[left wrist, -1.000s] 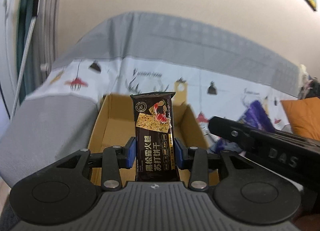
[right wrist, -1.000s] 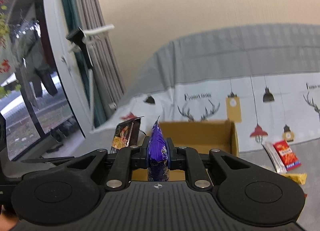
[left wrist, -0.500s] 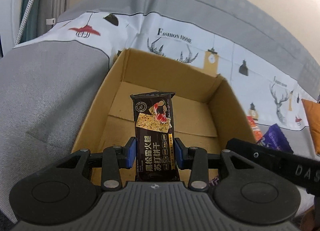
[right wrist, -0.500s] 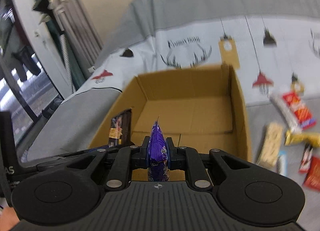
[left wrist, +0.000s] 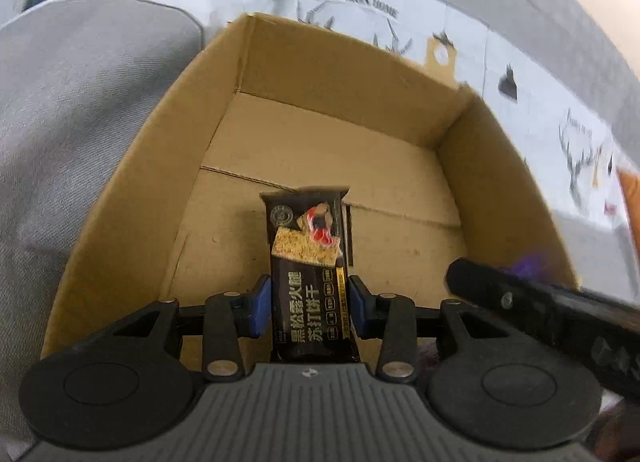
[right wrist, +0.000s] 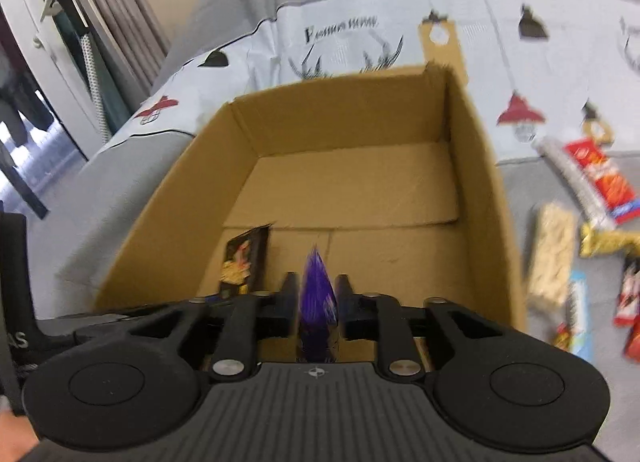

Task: Organize snacks
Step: 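Open both tools to drop the cracker packet and chocolate bar into the box, then grasp the red Nescafe stick with the left tool while the right tool grasps the red packet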

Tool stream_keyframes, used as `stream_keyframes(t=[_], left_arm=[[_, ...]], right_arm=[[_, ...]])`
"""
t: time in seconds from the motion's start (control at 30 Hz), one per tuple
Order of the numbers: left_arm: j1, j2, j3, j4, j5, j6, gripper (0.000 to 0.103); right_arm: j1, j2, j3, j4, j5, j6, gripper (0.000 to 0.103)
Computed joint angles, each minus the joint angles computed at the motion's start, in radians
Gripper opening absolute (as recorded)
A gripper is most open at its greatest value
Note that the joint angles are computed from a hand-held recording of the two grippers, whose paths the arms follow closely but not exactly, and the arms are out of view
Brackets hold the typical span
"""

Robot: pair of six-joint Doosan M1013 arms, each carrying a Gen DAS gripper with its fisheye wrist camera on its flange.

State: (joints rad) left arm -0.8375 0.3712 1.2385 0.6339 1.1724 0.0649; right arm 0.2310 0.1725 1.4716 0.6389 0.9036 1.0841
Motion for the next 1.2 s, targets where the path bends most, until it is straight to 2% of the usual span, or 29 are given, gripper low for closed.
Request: stream_keyframes(t=[0.07, 0.1, 0.17, 0.4, 0.57, 0.63, 0.7, 0.77, 0.87, 0.9, 0.97, 1.0, 1.07, 1.13, 1.2], left_arm=[[0.0, -0.015, 0.018, 0.016, -0.021, -0.064, 0.079], [0.004, -0.025, 0.031, 0.009, -0.053, -0.075, 0.083], [0.012, -0.031, 0.033, -0.034, -0.081, -0.06, 0.09], [-0.011, -0.024, 0.008, -0.008, -0.041, -0.005, 0.092], [-0.042, -0.028, -0.002, 0.044, 0.0, 0.011, 0.094], [-0.057, -0.036, -0.003, 0.066, 0.018, -0.005, 0.094], [-0.08, -0.031, -0.021, 0.122, 0.088, -0.026, 0.103], [-0.106, -0.023, -0.038, 0.201, 0.162, -0.036, 0.103], [-0.119, -0.014, -0.07, 0.227, 0.229, -0.013, 0.103], [-0.122, -0.011, -0.081, 0.226, 0.246, -0.01, 0.103], [-0.125, 0.002, -0.111, 0.208, 0.294, -0.008, 0.103], [-0.126, 0.011, -0.129, 0.194, 0.322, -0.009, 0.103], [-0.131, 0.024, -0.153, 0.188, 0.355, -0.022, 0.103], [-0.142, 0.032, -0.165, 0.207, 0.374, -0.029, 0.103], [-0.157, 0.047, -0.189, 0.235, 0.402, -0.008, 0.103]], right_arm=[[-0.008, -0.008, 0.012, 0.028, -0.022, -0.025, 0.081], [-0.008, -0.01, 0.012, 0.019, -0.032, -0.019, 0.091], [-0.003, -0.023, 0.02, -0.035, -0.079, 0.015, 0.098], [-0.03, -0.036, 0.022, -0.024, -0.051, 0.026, 0.101], [-0.023, -0.066, 0.055, -0.028, -0.105, 0.051, 0.102], [-0.034, -0.084, 0.083, 0.042, -0.139, -0.032, 0.102], [-0.041, -0.105, 0.108, 0.096, -0.178, -0.117, 0.103], [-0.05, -0.122, 0.124, 0.145, -0.204, -0.173, 0.103], [-0.076, -0.129, 0.122, 0.22, -0.151, -0.197, 0.102], [-0.078, -0.144, 0.141, 0.238, -0.192, -0.195, 0.102], [-0.054, -0.184, 0.179, 0.122, -0.35, -0.097, 0.103], [-0.052, -0.188, 0.182, 0.094, -0.362, -0.081, 0.102], [-0.075, -0.187, 0.172, 0.138, -0.291, -0.131, 0.102], [-0.084, -0.193, 0.172, 0.1, -0.277, -0.12, 0.101], [-0.107, -0.203, 0.185, 0.142, -0.253, -0.165, 0.096]])
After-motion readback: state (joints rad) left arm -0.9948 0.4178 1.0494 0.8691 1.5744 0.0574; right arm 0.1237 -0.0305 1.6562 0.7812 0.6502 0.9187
